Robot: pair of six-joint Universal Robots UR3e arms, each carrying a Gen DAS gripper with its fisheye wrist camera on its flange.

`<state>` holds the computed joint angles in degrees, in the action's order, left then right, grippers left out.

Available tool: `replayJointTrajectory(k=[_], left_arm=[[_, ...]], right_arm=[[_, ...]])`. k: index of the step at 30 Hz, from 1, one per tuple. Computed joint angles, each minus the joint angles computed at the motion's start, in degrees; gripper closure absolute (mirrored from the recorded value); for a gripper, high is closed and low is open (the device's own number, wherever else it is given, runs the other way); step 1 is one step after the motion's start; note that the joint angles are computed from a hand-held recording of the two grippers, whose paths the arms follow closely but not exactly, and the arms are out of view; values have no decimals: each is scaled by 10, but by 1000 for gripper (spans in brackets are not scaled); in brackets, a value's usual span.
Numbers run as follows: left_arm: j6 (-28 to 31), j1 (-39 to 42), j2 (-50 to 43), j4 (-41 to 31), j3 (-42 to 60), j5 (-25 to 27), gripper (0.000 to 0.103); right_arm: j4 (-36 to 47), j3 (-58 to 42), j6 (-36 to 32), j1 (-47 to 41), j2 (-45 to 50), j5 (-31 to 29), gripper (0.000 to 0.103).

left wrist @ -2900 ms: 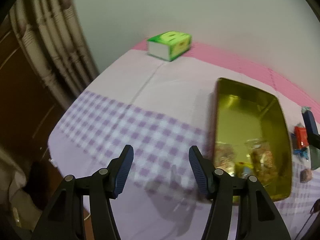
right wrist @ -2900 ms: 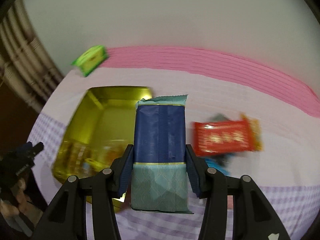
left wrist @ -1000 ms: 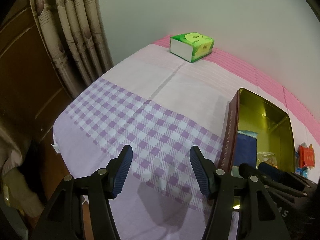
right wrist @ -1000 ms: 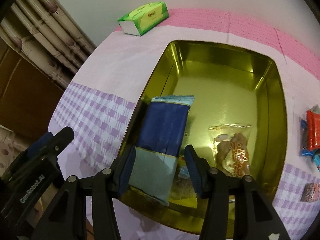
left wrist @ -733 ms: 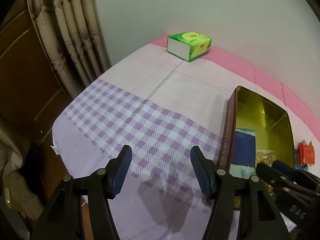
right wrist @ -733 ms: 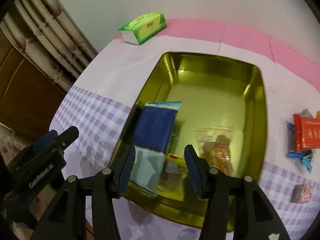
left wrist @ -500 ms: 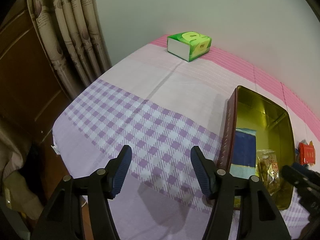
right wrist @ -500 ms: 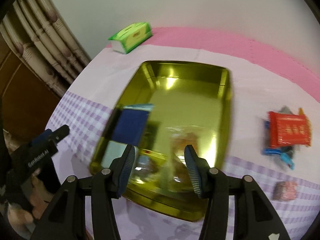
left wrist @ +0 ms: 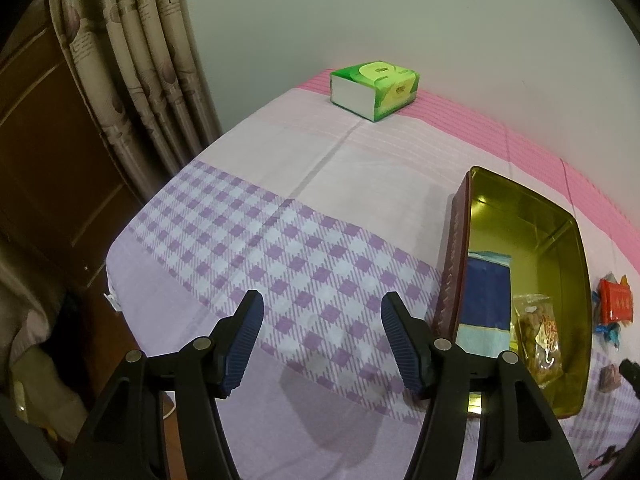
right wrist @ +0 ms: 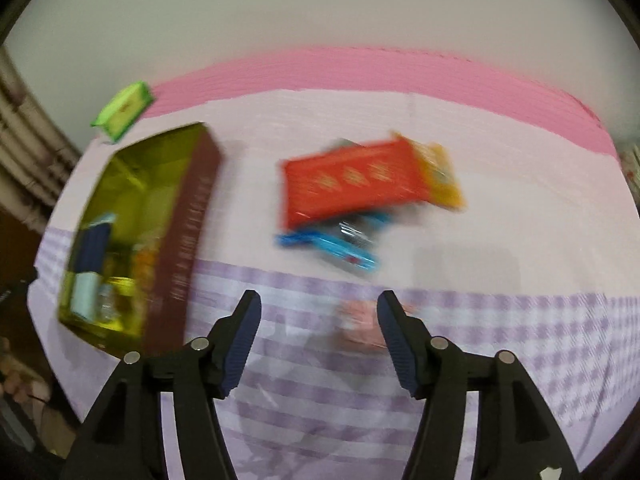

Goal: Organize snacks
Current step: 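Move the right gripper to the pink heart-wrapped candy and grasp it, then grasp the red packet with the left gripper while the right holds the pink candy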

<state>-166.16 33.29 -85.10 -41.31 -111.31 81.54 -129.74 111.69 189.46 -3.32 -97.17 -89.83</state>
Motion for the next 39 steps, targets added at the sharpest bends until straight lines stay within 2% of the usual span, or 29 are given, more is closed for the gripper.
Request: replayJointTrajectory(k=[6, 10, 16, 17, 22, 24, 32, 35, 39], left_arm=[[8, -4, -2, 5, 0, 5, 41], [10, -12, -5, 12, -2, 12, 41], [15, -24, -5, 22, -7, 21, 40], [18, -24, -5, 23, -8, 21, 40], [26, -40, -8, 36, -14, 27, 40], [31, -47, -8, 44, -18, 29, 40], [66, -89, 9, 53, -33, 7, 40], [78, -116, 15, 50, -30, -4, 40], [88, -168, 4, 49, -3, -9, 40]], right_arm=[[-36, 78, -12, -35, -29, 18, 39], [-85, 96, -5, -30, -9, 21, 38], [-139, 103, 0, -3, 23, -22, 38], [-147, 101, 2, -2, 30, -22, 39], [-170, 122, -6, -19, 16, -7, 54], [-176, 133, -12, -28, 6, 3, 56], [-203, 196, -62, -100, -55, 27, 58], [-255, 220, -102, -132, -54, 6, 58], [-323, 251, -158, -192, -48, 15, 58]])
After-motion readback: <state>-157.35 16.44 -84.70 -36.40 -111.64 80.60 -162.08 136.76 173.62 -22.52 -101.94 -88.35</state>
